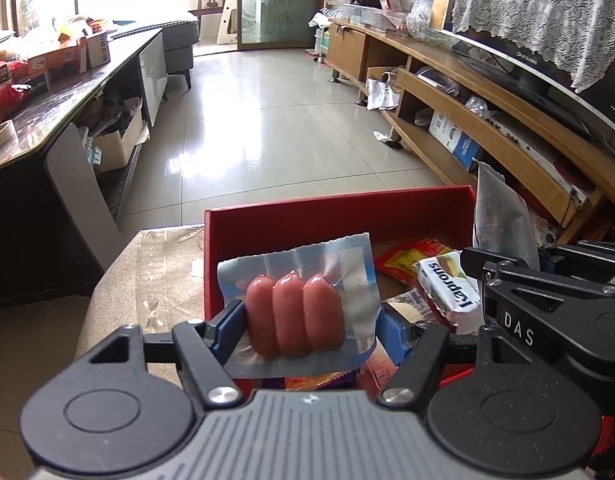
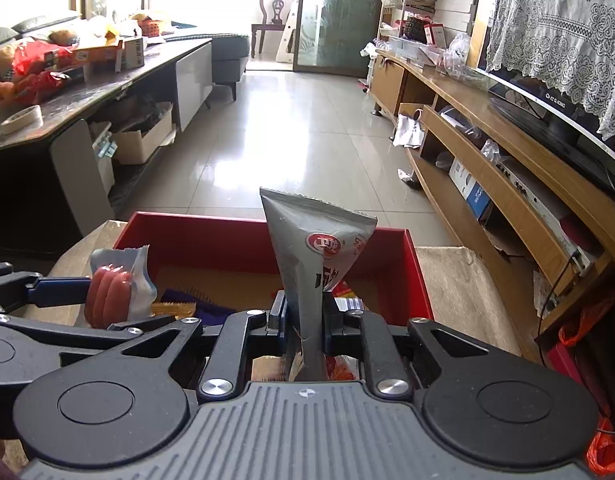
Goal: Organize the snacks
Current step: 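Carry the sausage pack and gluten-strip bag into the red box and open both tools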
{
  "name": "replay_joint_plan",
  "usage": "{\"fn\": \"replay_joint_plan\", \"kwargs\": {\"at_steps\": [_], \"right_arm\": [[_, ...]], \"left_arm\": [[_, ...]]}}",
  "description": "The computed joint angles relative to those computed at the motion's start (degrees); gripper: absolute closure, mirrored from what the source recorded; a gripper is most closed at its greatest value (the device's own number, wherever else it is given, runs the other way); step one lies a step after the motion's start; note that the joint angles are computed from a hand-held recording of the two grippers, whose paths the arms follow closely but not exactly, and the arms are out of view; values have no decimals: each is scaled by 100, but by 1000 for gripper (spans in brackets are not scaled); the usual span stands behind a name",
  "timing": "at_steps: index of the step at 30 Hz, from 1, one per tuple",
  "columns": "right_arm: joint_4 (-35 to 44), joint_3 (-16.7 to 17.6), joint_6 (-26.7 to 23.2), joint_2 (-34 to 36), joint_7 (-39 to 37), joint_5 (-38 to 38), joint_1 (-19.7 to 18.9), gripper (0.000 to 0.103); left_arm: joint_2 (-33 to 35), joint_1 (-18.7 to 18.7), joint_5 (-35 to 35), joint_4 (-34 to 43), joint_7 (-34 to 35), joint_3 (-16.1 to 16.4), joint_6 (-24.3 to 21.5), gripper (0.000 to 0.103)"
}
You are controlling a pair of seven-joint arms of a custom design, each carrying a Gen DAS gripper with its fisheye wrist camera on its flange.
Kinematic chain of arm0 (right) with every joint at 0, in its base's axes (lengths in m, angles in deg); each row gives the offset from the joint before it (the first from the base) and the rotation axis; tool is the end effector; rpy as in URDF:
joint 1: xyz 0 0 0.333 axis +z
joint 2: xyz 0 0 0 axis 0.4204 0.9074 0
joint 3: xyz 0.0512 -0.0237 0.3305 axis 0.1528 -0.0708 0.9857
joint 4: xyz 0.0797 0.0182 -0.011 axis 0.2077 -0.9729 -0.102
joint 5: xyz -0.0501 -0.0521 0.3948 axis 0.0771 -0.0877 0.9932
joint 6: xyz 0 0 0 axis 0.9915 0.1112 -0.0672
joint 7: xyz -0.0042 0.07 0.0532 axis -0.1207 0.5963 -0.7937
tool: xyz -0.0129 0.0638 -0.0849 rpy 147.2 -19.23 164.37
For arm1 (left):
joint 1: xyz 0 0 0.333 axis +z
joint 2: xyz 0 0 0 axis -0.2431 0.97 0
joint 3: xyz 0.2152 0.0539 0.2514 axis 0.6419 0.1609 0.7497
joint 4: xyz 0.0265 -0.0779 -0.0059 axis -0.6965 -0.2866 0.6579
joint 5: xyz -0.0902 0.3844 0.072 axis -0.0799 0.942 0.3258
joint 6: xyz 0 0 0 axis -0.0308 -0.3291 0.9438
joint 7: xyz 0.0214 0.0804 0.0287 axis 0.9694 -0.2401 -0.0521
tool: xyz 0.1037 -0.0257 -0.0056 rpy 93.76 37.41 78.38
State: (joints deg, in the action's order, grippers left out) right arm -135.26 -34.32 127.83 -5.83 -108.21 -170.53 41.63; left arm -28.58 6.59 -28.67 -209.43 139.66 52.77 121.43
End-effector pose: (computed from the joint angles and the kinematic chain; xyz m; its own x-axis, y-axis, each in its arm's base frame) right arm 0.4904 0.2241 0.3547 -0.0520 -0.9939 0.0974 -0.6811 -0.0360 -0.7313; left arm 0.5316 -0.1185 0.3255 -0.2865 -0.9550 0.0760 -0.7203 0.1625 -0.6744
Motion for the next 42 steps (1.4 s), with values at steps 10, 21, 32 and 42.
{"fn": "replay_joint_plan", "kwargs": {"at_steps": [10, 21, 32, 42], "right_arm": [[330, -138, 279, 441, 200, -147, -32, 82], [618, -242, 307, 841, 270, -237, 50, 76], [641, -307, 64, 925, 98, -53, 176, 38], [602, -293, 93, 813, 573, -456, 101, 26]], "left_arm": [[326, -820, -835, 345, 651, 649, -270, 39], [463, -2090, -1828, 499, 1478, 1687, -373, 37], [497, -2019, -2407, 576, 2013, 1518, -539, 31], [429, -1926, -2683, 564, 2032, 1462, -412, 30]]}}
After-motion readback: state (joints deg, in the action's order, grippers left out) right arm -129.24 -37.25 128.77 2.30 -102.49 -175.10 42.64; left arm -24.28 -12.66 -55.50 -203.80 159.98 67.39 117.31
